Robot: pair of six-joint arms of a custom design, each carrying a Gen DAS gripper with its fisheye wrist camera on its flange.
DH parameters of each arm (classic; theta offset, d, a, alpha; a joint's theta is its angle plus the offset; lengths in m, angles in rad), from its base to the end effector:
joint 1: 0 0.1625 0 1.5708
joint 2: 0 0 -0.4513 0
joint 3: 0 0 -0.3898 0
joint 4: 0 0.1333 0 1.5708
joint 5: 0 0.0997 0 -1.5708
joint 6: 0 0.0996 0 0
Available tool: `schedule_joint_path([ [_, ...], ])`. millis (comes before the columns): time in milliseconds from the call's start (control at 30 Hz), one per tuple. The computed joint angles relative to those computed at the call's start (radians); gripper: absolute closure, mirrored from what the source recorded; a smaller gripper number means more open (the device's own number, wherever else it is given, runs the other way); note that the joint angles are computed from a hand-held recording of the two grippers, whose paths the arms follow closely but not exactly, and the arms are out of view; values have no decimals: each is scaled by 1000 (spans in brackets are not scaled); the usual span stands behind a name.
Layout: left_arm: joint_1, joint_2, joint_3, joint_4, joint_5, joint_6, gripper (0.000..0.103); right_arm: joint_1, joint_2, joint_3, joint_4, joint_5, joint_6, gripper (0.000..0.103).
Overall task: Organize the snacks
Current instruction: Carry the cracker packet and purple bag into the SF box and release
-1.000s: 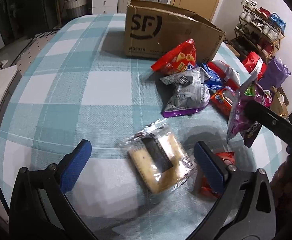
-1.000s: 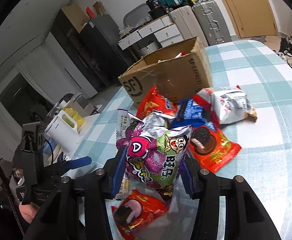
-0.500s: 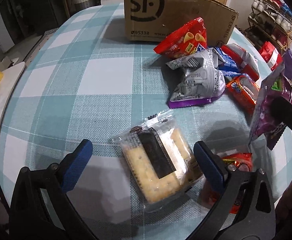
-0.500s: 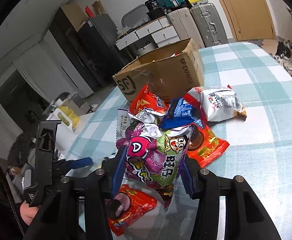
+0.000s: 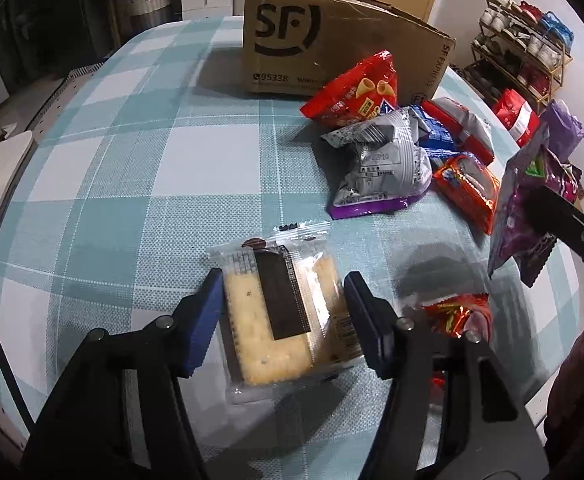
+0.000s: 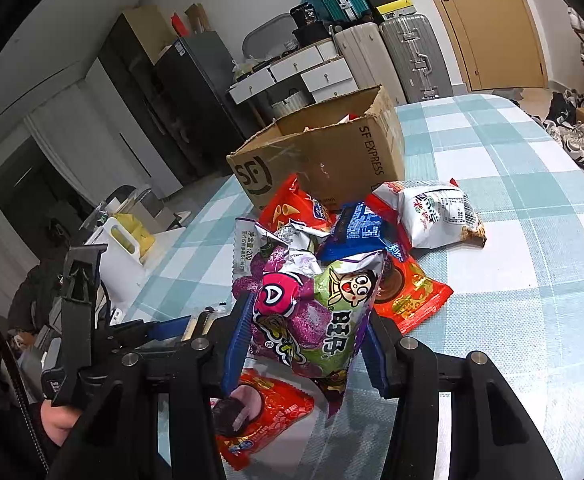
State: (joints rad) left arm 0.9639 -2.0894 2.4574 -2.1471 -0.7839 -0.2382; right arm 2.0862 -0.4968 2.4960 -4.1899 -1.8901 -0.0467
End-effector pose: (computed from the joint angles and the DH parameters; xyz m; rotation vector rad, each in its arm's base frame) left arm 0.0237 -0.3233 0.3660 0.3415 2.4064 -0.6448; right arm 0.2716 -0.2724 0.0040 0.6417 -2.7465 0.9828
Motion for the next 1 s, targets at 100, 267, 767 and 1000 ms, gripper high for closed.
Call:
schedule_joint_path([
  [100,6,-7,-3,-4,-12,9,45,4,-3,-5,11,0,1,53],
  [267,13,-12,-5,-22,-24,20,45,15,-7,-11,25,-8,3,53],
  [767,-11,-37,-75,-85,1,48,45,38,-26,-43,82,0,-7,53],
  [1000,-22,11,-132,-164,-25,97,45,47,-67,-74,141,17,-22,53],
])
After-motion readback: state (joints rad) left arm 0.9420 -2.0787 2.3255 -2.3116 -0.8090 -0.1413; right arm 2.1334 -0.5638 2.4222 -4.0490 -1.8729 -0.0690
